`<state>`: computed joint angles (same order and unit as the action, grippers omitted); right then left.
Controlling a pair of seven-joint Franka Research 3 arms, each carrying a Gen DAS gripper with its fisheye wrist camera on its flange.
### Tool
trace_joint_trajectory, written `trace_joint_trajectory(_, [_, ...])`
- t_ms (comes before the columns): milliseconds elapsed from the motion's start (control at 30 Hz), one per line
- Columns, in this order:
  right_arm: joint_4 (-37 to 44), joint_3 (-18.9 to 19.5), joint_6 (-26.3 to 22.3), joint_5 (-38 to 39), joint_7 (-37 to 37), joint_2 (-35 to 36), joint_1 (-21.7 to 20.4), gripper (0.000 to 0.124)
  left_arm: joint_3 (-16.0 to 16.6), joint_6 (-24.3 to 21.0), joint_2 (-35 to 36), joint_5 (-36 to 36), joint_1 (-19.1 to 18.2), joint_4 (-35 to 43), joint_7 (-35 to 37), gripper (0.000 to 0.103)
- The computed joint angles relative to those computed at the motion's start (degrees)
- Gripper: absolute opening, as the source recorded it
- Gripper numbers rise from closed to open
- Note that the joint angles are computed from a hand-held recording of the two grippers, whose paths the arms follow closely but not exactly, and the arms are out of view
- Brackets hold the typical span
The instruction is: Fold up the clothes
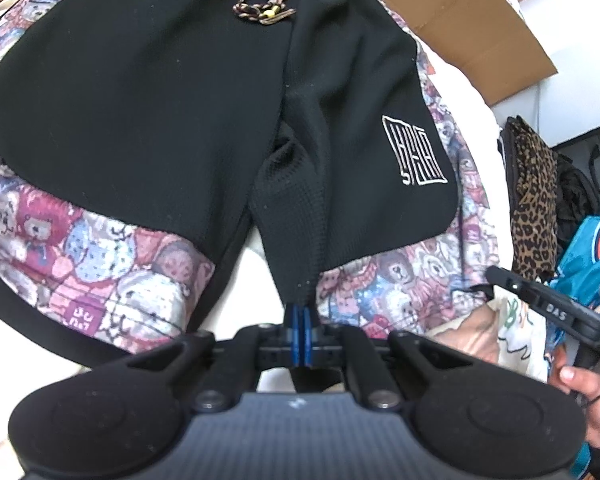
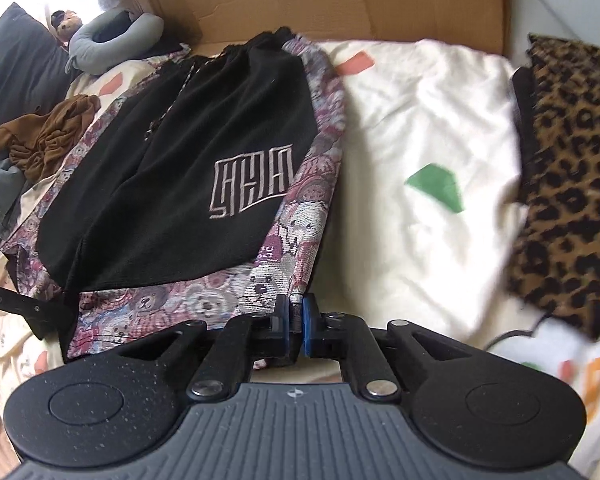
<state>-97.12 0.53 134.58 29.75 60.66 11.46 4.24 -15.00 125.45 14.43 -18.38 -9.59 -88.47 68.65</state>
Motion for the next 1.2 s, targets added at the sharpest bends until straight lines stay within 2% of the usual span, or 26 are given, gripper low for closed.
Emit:
trace_joint_trajectory(67, [0.02,-0.48,0.68,-2.07,0.40,-0.44,0.18,0.004,0.05,0.30,-0.01,-0.48,0.16,-0.19,-0.56,0.017])
trace_joint_trajectory(100, [0.07,-0.69,1.06,-3.24,0.59,-0.62,0.28,0.004,0.05,0.67,-0.17,-0.77,0.26,-0.47,-0.65,0.019])
trace_joint_trajectory(167, [0.24,-1.07,1.84,-5.80,0.86,-0.87,0.46,0.002,-0.13,1.31,-0.37,-1.48,0.52,-0.68,0.51,0.032])
trace_joint_trajectory(233, [0.41,-1.50,2.76,-8.75,1.89,-1.05,0.73,0.002,-0.26,1.82,-0.54,-1.97,0.63,-0.71,1.55,0.038])
trace_joint_trajectory(367, [1.28,-2.04,3.44,-11.54,4.26,-0.61,0.47,0.002,-0.65,2.62,-0.28,-4.09,0.73,-0.54,2.57,0.038])
trace_joint_trajectory(600, [1.22,-2.48,6.05,-15.65,5.13,0.05,0.11,0.002,-1.33,-0.40,2.78,-3.10,-0.45,2.05,1.36,0.043])
trace_joint_trajectory(633, [1.04,-2.52,6.59,-16.51,4.91,0.01,0.19,0.002,-1.43,-0.49,3.04,-2.94,-0.57,2.05,1.59,0.041])
trace_joint_trajectory(733, [0.66,-2.66,7.54,-18.35,5.23,-0.01,0.40,0.002,-1.48,-1.05,3.44,-2.31,-0.85,1.96,1.16,0.003])
trace_joint_trajectory(867, [0.09,-2.62,7.17,-19.32,6.13,-0.06,0.52,0.002,-1.46,-0.30,1.54,-2.61,-0.37,-0.11,3.51,0.002])
trace_joint_trajectory(967, [0.48,-2.34,5.40,-16.71,7.51,0.36,0.01,0.006,-0.89,-0.36,0.07,-2.63,-0.12,-1.13,2.99,0.001])
trace_joint_trajectory(1167, [-0.22,-2.17,5.60,-12.81,9.13,0.34,-0.88,0.017,-0.05,0.10,-1.33,-1.48,-0.25,-1.92,1.63,0.001])
trace_joint_trajectory(1200, [-0.30,-2.07,6.13,-11.62,9.10,0.39,-1.16,0.023,0.02,0.11,-1.32,-1.16,-0.34,-1.83,1.31,0.001])
